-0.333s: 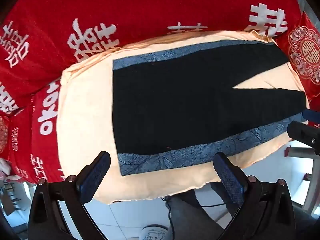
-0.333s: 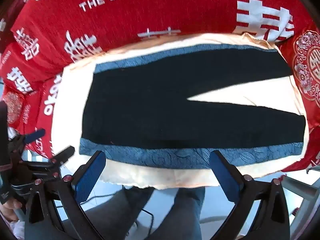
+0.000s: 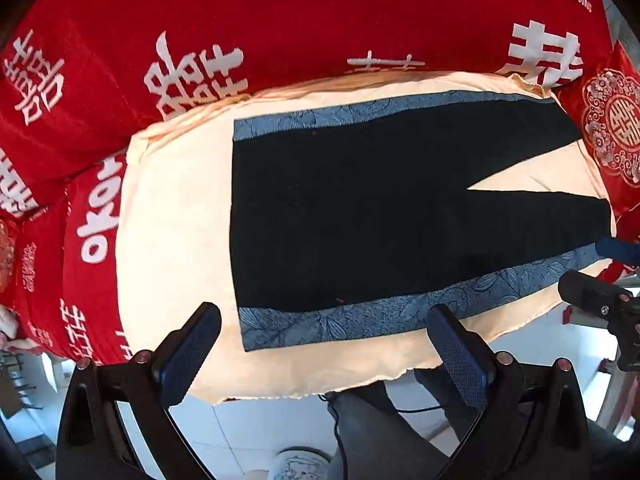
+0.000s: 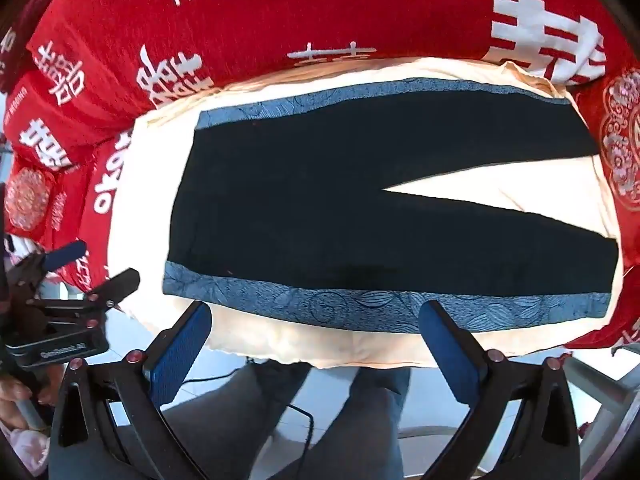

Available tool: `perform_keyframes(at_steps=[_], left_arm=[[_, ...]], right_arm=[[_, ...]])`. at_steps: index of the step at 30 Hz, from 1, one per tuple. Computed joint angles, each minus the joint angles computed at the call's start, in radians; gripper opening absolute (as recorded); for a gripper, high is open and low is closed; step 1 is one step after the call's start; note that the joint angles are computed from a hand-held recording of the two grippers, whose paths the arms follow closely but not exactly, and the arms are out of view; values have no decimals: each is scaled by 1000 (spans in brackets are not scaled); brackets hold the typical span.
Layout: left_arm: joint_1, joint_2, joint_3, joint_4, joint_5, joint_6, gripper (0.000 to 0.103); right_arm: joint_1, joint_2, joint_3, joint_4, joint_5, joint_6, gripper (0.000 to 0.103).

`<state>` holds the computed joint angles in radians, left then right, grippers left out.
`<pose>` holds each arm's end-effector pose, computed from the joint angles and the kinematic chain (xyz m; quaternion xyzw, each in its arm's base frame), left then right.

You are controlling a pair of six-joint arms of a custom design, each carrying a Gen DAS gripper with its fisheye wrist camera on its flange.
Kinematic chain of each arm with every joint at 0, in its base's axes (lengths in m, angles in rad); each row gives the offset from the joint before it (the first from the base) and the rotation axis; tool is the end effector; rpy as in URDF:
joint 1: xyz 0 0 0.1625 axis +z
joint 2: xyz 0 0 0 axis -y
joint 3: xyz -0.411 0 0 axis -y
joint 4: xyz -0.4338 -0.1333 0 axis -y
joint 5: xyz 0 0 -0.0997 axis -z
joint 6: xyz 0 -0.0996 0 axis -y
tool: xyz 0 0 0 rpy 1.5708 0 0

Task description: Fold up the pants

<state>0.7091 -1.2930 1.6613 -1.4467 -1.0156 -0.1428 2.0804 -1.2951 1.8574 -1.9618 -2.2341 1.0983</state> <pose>-0.3080 -0.5091 0.2798 0.3906 0.8496 0.0775 0.3458 0.3378 -0.4570 0.2324 -0.2466 -0.9096 0.1775 0.2833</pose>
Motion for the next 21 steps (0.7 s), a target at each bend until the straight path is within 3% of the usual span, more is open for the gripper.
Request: perform_keyframes(at_steps=[6,12,21], left_arm=[[-1,17,-23,-12,-39,37,103],[-20,11,-6,-35,3,50,103],[-21,8,-5,-39,8,36,103]], right_arm=[[-54,36,-81,27,-16,-75,103],[-68,41,-103,56,-24,-64,103],[-64,48,-114,75,-35,-60,103]])
